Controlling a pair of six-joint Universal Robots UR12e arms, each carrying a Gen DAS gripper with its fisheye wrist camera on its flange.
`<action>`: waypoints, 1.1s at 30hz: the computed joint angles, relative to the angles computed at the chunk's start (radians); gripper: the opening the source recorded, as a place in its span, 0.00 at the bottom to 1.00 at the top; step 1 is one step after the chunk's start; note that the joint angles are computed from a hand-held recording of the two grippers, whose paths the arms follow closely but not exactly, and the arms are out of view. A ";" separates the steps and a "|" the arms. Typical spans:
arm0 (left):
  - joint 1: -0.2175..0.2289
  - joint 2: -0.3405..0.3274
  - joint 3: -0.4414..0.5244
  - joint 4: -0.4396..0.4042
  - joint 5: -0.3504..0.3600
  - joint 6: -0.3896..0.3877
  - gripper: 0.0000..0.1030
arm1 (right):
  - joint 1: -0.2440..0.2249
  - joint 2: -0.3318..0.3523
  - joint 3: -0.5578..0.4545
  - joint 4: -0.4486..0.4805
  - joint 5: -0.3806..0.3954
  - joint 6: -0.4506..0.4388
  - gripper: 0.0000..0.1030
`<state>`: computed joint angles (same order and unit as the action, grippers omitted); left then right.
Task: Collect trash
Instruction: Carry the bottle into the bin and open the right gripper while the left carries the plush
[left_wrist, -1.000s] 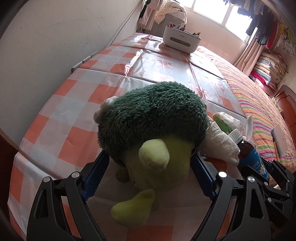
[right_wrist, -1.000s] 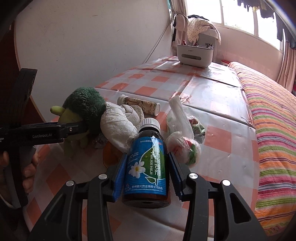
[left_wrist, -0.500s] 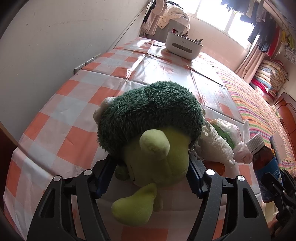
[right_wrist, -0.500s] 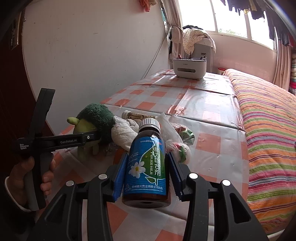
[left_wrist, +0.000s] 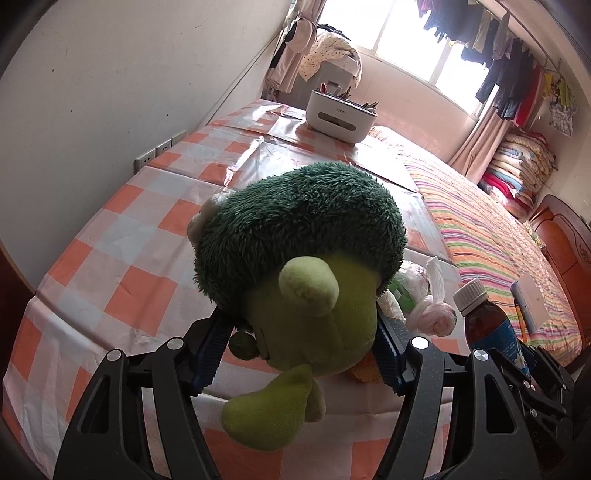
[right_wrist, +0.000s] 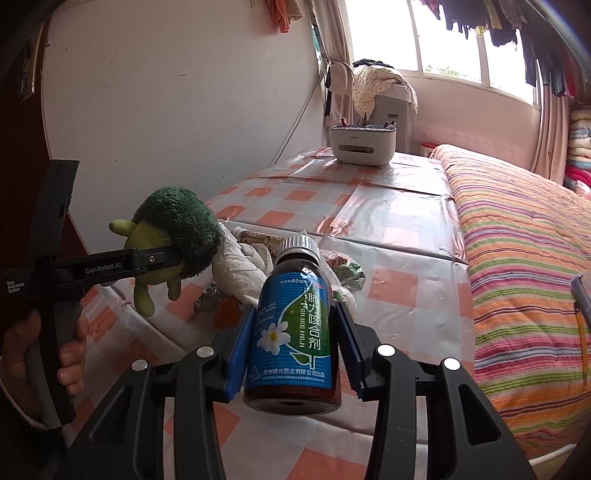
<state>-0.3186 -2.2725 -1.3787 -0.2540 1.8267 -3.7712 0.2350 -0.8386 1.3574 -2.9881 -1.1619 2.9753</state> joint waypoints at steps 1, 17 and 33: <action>-0.004 -0.001 0.003 0.005 0.000 0.005 0.65 | -0.002 -0.001 0.003 -0.003 -0.001 0.001 0.41; -0.049 -0.020 0.041 0.052 -0.051 0.036 0.65 | -0.034 -0.045 0.076 -0.086 -0.032 0.031 0.41; -0.096 -0.059 0.107 0.041 -0.081 0.116 0.65 | -0.069 -0.093 0.169 -0.186 -0.099 0.062 0.41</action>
